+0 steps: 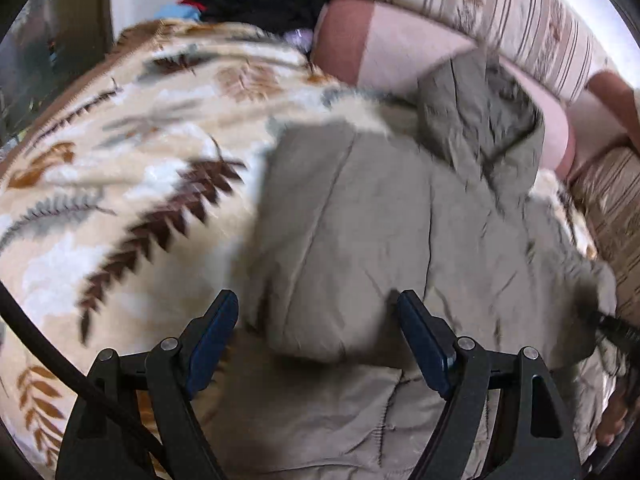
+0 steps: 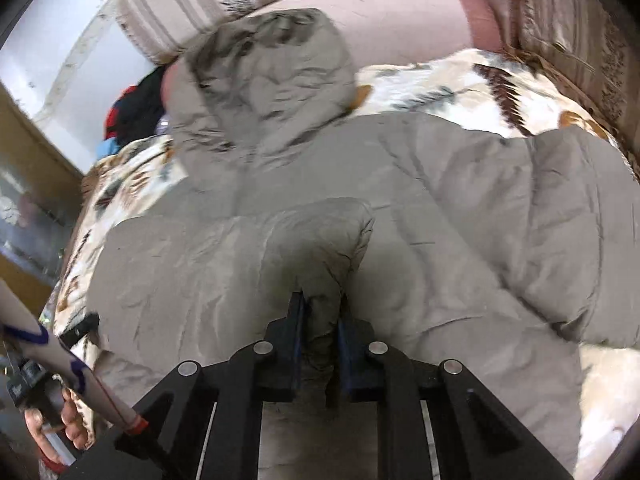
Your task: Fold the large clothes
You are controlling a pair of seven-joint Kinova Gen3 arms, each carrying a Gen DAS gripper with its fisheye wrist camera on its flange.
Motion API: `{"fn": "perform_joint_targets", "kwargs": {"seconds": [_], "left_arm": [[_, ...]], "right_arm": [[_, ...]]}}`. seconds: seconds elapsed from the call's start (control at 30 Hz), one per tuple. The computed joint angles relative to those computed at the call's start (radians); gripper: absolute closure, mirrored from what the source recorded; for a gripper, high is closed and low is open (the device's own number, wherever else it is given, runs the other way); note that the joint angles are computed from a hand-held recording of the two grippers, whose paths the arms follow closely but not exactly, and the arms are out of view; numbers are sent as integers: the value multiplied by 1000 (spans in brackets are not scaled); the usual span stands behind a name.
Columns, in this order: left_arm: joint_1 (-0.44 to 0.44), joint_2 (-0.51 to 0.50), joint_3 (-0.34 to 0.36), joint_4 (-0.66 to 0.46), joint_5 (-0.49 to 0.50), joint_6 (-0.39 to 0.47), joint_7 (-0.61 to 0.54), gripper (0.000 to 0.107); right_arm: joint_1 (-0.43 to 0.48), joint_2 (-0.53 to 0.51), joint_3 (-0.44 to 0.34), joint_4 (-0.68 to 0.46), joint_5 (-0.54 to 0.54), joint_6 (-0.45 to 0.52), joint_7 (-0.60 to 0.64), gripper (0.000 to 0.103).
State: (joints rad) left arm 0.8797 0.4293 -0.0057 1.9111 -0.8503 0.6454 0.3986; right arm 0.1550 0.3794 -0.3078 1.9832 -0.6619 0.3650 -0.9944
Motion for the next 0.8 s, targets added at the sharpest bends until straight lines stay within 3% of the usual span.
{"fn": "perform_joint_targets", "kwargs": {"seconds": [0.07, 0.13, 0.3, 0.37, 0.4, 0.53, 0.67, 0.8], "left_arm": [[-24, 31, 13, -14, 34, -26, -23, 27], [-9, 53, -12, -15, 43, -44, -7, 27], [14, 60, -28, -36, 58, -6, -43, 26], [13, 50, -4, -55, 68, 47, -59, 27], [40, 45, -12, -73, 81, 87, -74, 27], [117, 12, 33, -113, 20, 234, -31, 27], [199, 3, 86, -162, -29, 371, 25, 27], [253, 20, 135, -200, -64, 438, 70, 27]], "right_arm": [[-13, 32, 32, -38, 56, 42, -54, 87], [4, 68, 2, -65, 137, 50, -131, 87], [117, 141, -167, -62, 339, -50, -333, 75], [199, 150, -256, -34, 396, -103, -367, 62], [239, 138, -296, -17, 407, -121, -360, 59], [425, 9, -454, 107, 345, -222, -215, 25], [610, -165, -518, 230, 206, -277, -52, 19], [791, -266, -486, 308, 102, -303, 98, 19]]}}
